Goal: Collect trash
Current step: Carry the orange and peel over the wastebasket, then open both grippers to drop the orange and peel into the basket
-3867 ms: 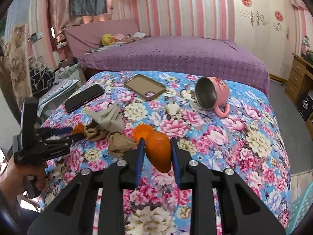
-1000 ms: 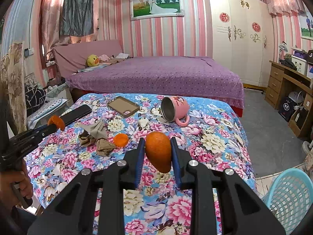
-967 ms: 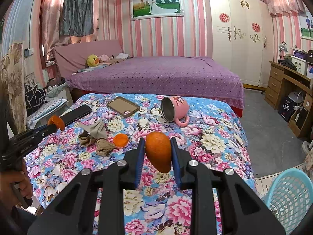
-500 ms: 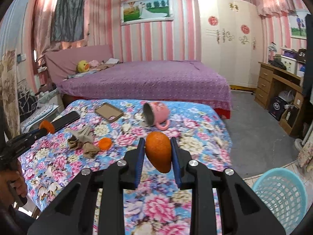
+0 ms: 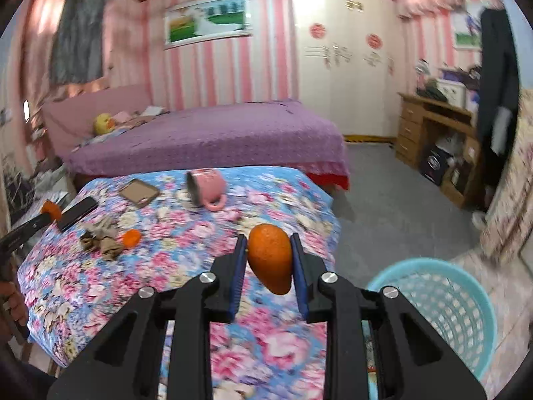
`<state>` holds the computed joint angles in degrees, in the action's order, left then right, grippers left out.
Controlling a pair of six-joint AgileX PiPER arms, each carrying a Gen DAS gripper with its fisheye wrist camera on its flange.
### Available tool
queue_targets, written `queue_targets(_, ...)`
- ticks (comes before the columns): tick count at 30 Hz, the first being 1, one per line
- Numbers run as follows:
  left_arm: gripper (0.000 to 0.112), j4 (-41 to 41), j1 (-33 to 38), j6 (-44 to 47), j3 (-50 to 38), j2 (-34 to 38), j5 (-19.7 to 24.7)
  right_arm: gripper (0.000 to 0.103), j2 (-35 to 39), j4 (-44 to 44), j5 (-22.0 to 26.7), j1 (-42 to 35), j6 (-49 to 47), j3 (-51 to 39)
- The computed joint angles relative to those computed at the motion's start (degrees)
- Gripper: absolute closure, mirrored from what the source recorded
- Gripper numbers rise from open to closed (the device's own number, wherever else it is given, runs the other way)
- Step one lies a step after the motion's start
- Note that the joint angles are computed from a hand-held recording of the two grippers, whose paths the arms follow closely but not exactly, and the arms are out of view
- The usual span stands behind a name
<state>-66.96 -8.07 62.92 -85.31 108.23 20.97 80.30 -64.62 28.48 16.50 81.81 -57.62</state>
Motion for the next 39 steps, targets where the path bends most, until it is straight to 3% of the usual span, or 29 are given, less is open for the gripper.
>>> queue_targets(4,0.097,6.1,-5.3,-5.3,-1.6,-0.1,0.6,0.077,-4.4,1.1,-3.6,-5.5,-0.6,4.2)
queue_targets(8,0.097,15.0,-12.0,-15.8,-6.3,1.9,1.9,0.077,-6.1,1.2,1.3,-7.5,-3.2,5.5)
queue_targets(12,0.097,22.7,-20.3,-26.0,-13.6,6.5,3.1,0.077,-9.2,4.2,0.3,-13.7,-4.9,8.4)
queue_targets(17,0.097,33.5,-29.4,-40.0,-28.8,16.5,8.8,0.073,-11.5,8.4,-0.2,-20.3,-8.0,10.7)
queue_targets(19,0.097,35.8,-31.9,-42.8,-33.8,19.6,11.3,0.029,-12.7,6.4,-0.7,-22.3,-4.6,12.3)
queue_targets(20,0.096,37.1,-33.0,-44.1,-36.3,21.1,12.3,0.025,-13.3,3.2,0.2,-22.3,-0.6,13.1)
queue_targets(26,0.095,41.3,-38.2,-50.3,-57.5,33.4,23.8,0.025,-18.4,-4.4,1.0,-25.2,10.4,16.3)
queue_targets(28,0.084,40.9,-38.7,-49.9,-59.8,34.7,24.7,0.025,-19.2,-6.1,1.4,-25.7,13.3,17.0)
queue_targets(30,0.03,38.7,-38.8,-47.9,-57.6,33.6,23.2,0.025,-19.9,-5.7,0.5,-27.2,13.3,17.6)
queue_targets(32,0.026,35.9,-38.4,-44.4,-51.1,30.1,19.1,0.025,-19.8,-4.8,-1.5,-28.5,12.9,17.8)
queue_targets(35,0.026,34.7,-37.1,-42.0,-48.1,27.9,18.0,0.025,-19.1,-4.3,-3.0,-28.0,12.9,17.5)
queue_targets(39,0.026,35.3,-33.3,-37.2,-34.0,19.4,11.6,0.025,-16.8,-7.6,-3.1,-23.4,15.7,15.9)
